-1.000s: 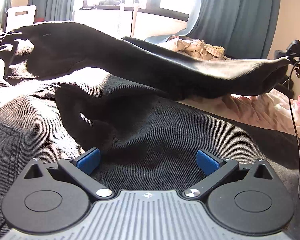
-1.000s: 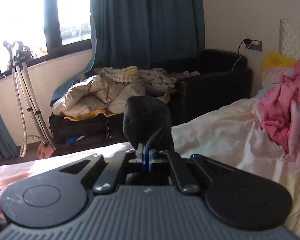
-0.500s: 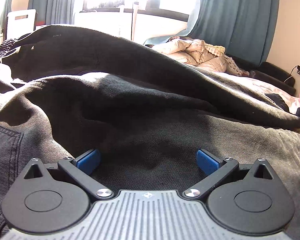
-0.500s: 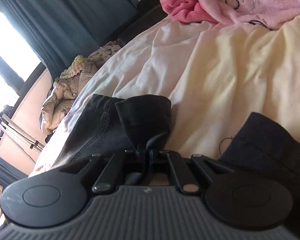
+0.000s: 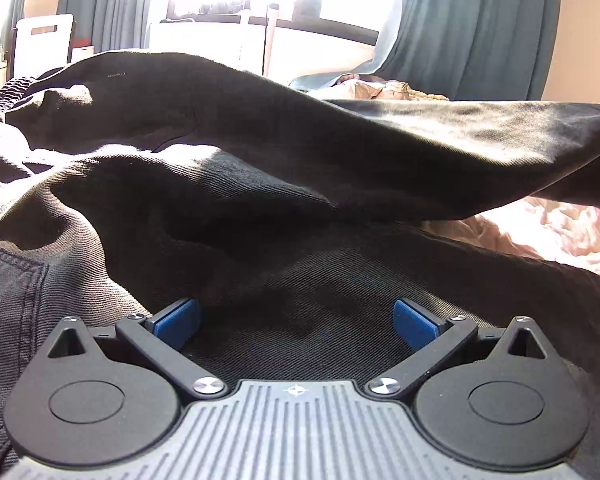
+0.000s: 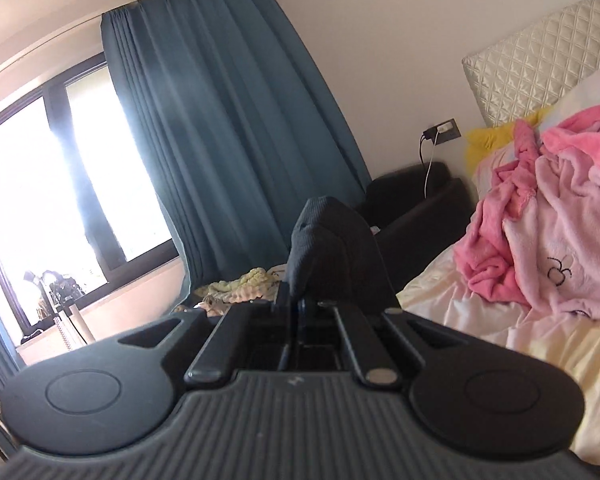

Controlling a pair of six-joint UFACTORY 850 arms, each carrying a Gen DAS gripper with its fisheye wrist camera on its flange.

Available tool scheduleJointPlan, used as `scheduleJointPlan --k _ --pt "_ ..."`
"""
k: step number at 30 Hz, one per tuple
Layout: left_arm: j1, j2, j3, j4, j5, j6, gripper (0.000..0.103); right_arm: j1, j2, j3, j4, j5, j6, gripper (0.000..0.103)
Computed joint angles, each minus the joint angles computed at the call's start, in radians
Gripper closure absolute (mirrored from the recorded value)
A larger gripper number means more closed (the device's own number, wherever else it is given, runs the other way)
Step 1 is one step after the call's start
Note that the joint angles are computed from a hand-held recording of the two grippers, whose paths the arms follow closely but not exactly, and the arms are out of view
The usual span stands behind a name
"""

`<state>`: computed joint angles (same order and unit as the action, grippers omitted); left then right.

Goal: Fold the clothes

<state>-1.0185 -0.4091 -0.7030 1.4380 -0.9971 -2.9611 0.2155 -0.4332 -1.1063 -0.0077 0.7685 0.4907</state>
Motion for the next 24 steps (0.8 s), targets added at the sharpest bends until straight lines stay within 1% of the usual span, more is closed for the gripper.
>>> scheduleJointPlan --k 2,3,4,5,6,7,8,9,10,12,15,17,19,20,21,22,24 --pt "0.001 0.001 0.002 0.002 0.001 -0.001 0.0 0.014 -0.01 -0.036 0.044 -0.11 -0.014 0.098" --pt "0.001 0.002 0.003 0.003 0.001 -0.001 0.0 0.023 -0.04 -0.081 0.115 -0.173 -0.069 0.097" --pt "0.001 0.003 0.004 0.003 0.002 -0.002 0.0 0.025 -0.082 -0.136 0.157 -0.23 -0.11 0.09" --pt "0.001 0.004 0.005 0.004 0.002 -0.002 0.0 0.02 -0.124 -0.19 0.157 -0.285 -0.119 0.085" --pt "0.002 0.004 0.005 0.006 0.002 -0.003 0.0 0.011 -0.173 -0.245 0.116 -0.329 -0.086 0.065" --pt "0.004 0.002 0.006 0.011 0.004 -0.008 0.0 -0.003 -0.232 -0.308 0.032 -0.381 -0.011 0.045" --pt "0.005 0.002 0.007 0.012 0.005 -0.007 0.0 -0.016 -0.276 -0.358 -0.041 -0.441 0.072 0.044" --pt "0.006 0.002 0.008 0.014 0.005 -0.006 0.0 -0.027 -0.291 -0.366 -0.072 -0.46 0.121 0.045" --pt "0.007 0.002 0.008 0.016 0.005 -0.006 0.0 -0.036 -0.292 -0.345 -0.062 -0.436 0.143 0.044" --pt "0.005 -0.002 0.007 0.02 0.001 -0.003 0.0 -0.06 -0.28 -0.278 -0.15 -0.363 0.272 0.044" --pt "0.002 -0.008 0.005 0.024 -0.005 0.004 0.0 -0.092 -0.24 -0.132 -0.27 -0.213 0.388 0.043" --pt "-0.003 -0.01 0.004 0.026 -0.011 0.008 0.0 -0.115 -0.229 -0.059 -0.402 -0.139 0.504 0.043" --pt "-0.01 -0.015 0.0 0.019 -0.025 0.02 0.0 -0.142 -0.245 -0.023 -0.57 -0.072 0.703 0.043" --pt "-0.014 -0.018 -0.004 0.014 -0.035 0.027 0.0 -0.154 -0.261 -0.012 -0.63 -0.026 0.798 0.043" --pt "-0.019 -0.02 -0.007 0.009 -0.046 0.037 0.0 -0.162 -0.277 0.0 -0.648 0.029 0.857 0.043" --pt "-0.025 -0.02 -0.013 0.006 -0.062 0.059 0.0 -0.165 -0.291 0.011 -0.642 0.076 0.878 0.044" --pt "-0.037 -0.021 -0.027 0.004 -0.104 0.114 0.001 -0.157 -0.313 0.026 -0.603 0.15 0.841 0.045"
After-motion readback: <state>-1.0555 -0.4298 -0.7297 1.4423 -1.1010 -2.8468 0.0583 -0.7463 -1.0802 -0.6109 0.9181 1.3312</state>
